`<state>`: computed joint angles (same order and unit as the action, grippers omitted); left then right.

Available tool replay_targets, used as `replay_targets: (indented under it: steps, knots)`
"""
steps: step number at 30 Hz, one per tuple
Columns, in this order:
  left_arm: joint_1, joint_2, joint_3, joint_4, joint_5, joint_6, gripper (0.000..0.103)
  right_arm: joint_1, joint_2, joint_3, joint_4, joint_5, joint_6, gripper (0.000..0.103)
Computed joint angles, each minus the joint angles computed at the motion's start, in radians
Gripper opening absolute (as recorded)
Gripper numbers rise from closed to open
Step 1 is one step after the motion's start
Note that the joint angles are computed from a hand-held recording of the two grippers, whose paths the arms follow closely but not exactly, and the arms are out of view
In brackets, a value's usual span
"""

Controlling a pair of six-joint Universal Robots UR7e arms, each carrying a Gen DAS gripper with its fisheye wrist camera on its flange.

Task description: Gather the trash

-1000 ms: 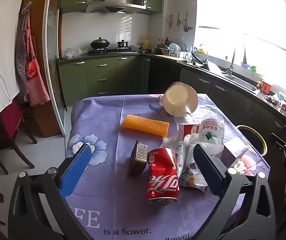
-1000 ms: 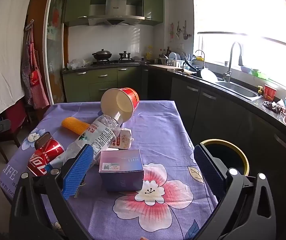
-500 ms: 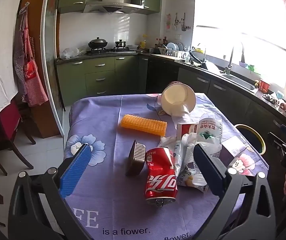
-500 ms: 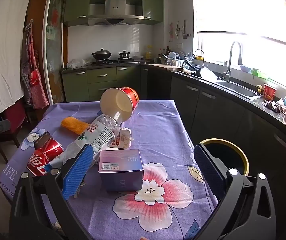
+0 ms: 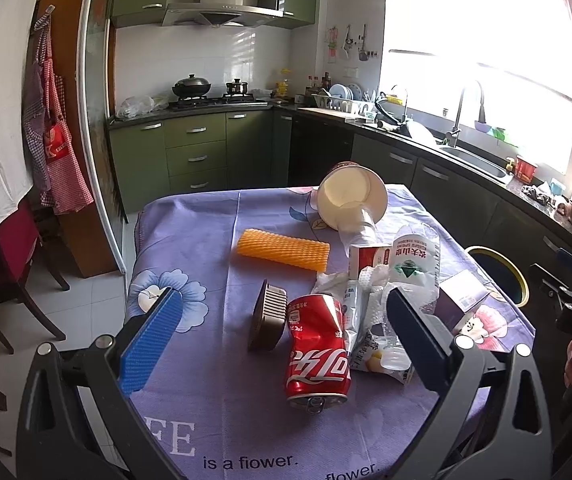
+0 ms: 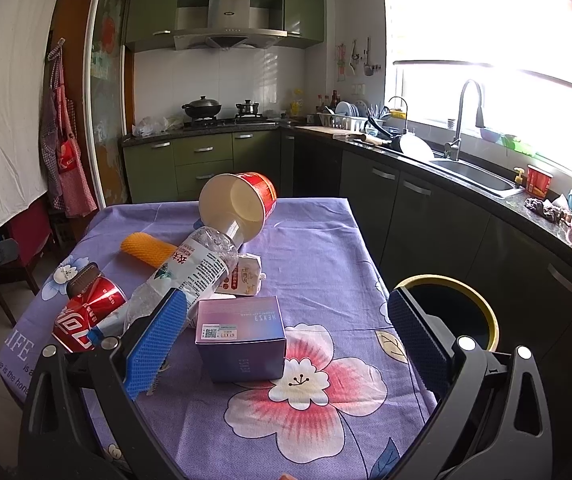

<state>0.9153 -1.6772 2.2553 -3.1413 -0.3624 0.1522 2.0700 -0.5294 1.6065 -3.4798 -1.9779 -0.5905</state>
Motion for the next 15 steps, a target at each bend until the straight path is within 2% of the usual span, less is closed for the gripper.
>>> replay_targets:
  steps: [13, 15]
  knots:
    - [0.001, 0.007, -0.002, 0.004, -0.003, -0.003, 0.097, -0.004, -0.007, 0.015, -0.001, 0.003, -0.017, 0.099]
    - [0.001, 0.007, 0.0, 0.003, -0.004, -0.001, 0.097, -0.001, 0.0, -0.002, 0.006, -0.001, 0.003, 0.099]
